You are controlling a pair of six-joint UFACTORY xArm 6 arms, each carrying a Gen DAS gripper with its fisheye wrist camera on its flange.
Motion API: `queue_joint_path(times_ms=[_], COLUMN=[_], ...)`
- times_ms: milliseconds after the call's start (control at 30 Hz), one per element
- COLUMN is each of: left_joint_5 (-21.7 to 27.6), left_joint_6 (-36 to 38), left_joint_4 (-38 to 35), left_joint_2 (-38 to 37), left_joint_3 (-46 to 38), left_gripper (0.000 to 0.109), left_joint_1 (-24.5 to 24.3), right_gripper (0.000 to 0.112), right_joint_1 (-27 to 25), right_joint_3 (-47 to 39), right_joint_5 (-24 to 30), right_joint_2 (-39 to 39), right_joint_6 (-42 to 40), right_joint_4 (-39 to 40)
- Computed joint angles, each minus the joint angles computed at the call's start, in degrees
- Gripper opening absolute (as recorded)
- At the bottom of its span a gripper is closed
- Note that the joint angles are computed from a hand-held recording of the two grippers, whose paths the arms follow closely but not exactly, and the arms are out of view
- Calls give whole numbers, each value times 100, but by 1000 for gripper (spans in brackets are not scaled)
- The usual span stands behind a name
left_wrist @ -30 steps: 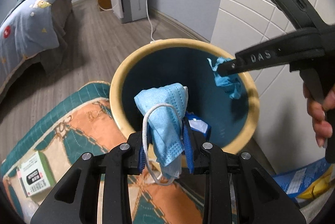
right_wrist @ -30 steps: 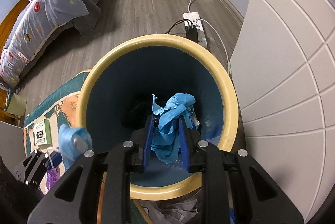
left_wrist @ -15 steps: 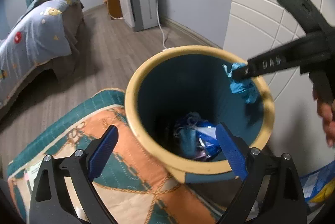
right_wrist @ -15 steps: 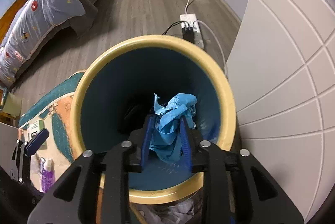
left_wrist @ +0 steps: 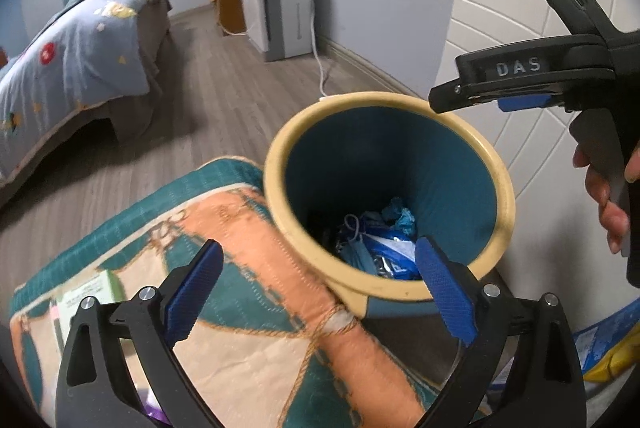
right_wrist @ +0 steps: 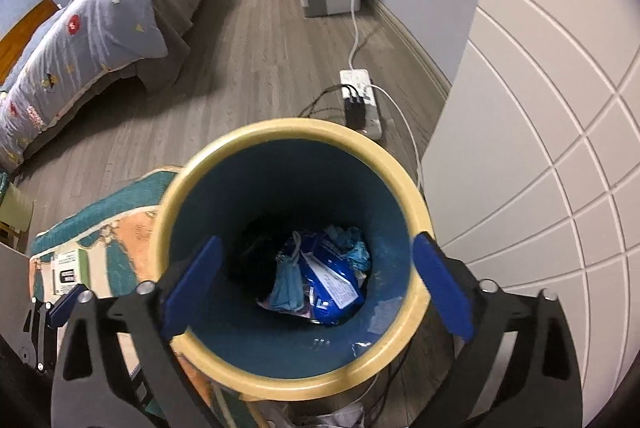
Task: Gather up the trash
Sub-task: 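Move both tools back over the remaining trash on the cushion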
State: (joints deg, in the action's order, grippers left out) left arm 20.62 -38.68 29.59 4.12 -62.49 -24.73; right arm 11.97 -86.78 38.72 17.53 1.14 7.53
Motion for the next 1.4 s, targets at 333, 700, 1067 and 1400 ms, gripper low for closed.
queue_joint_path(times_ms=[333,700,1067,1400], left_joint_5=[831,2173,2124,1981], left_joint_6=[124,100,490,1059], left_joint_4=[-10,116,-520,-925], left_joint_2=[-1733,-4227,-4977,-5175], left_joint_3=[913,2263,2960,3167], left_gripper=[97,98,98,98], left_joint_1=[425,1139,2058,2545], right_gripper=[97,97,97,97], right_joint_1=[686,1239,1946,2600], right_joint_3=[-91,62,430,462], right_joint_5=[137,329,306,435], right_joint_2=[-229,-574,-803,-429], right_joint_6=[-355,-314,621,1053], right_joint_4=[12,-8,-643,-845])
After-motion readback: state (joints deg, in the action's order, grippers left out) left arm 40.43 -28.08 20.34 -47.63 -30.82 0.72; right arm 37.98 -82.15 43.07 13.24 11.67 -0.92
